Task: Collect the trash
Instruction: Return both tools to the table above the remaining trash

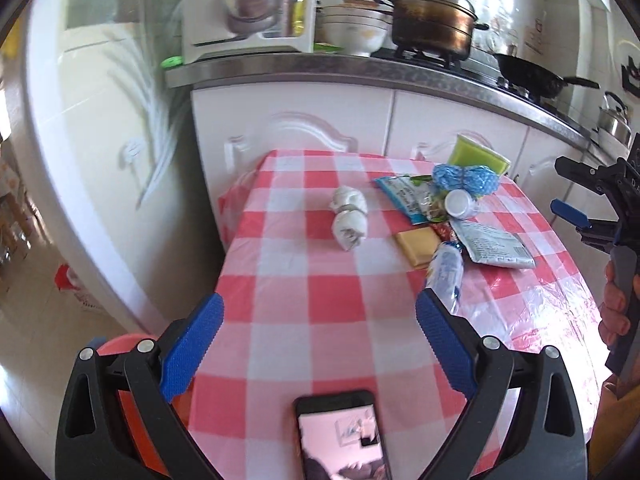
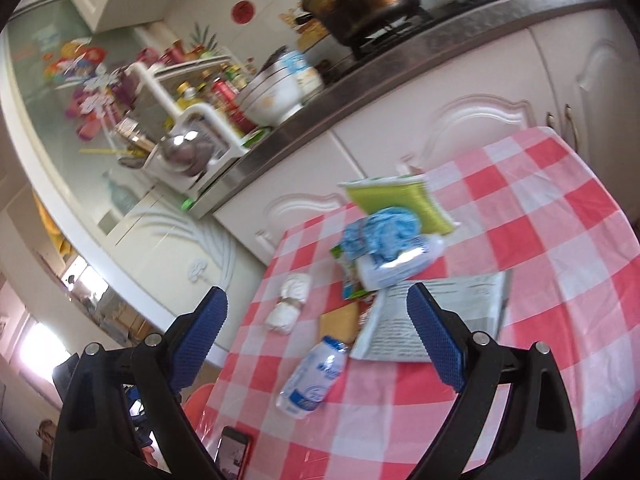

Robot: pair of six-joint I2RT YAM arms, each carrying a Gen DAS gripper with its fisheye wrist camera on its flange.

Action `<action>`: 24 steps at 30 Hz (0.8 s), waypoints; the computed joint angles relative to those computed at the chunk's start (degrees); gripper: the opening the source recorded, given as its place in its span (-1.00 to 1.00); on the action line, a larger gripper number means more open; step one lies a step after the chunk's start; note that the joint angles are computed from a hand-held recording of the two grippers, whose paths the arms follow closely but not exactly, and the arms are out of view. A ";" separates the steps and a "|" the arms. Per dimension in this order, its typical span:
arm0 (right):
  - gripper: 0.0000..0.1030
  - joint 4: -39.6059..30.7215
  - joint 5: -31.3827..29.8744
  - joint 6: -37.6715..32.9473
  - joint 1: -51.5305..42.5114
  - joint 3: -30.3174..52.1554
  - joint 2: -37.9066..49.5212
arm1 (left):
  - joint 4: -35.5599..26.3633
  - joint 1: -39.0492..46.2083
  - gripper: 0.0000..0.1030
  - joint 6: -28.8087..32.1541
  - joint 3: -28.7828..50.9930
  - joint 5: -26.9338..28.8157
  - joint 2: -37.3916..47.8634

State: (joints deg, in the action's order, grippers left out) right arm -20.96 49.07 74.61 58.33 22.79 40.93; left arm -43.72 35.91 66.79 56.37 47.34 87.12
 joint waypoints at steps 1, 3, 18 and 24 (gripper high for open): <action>0.78 -0.40 -0.74 -0.47 -1.28 -1.02 -2.32 | 1.78 -1.92 0.86 -1.73 -0.93 -0.84 -0.83; 0.78 -1.86 -1.64 -0.59 -3.24 -2.95 -6.59 | 4.54 -5.87 0.86 -4.44 -1.95 -2.41 -1.53; 0.77 11.35 -32.27 -26.48 -39.48 -5.83 -5.34 | 19.63 -26.31 0.86 -22.71 3.88 -14.12 10.67; 0.55 18.38 -39.66 -38.99 -48.52 -2.53 8.22 | 21.56 -29.61 0.82 -25.65 6.78 -16.13 15.25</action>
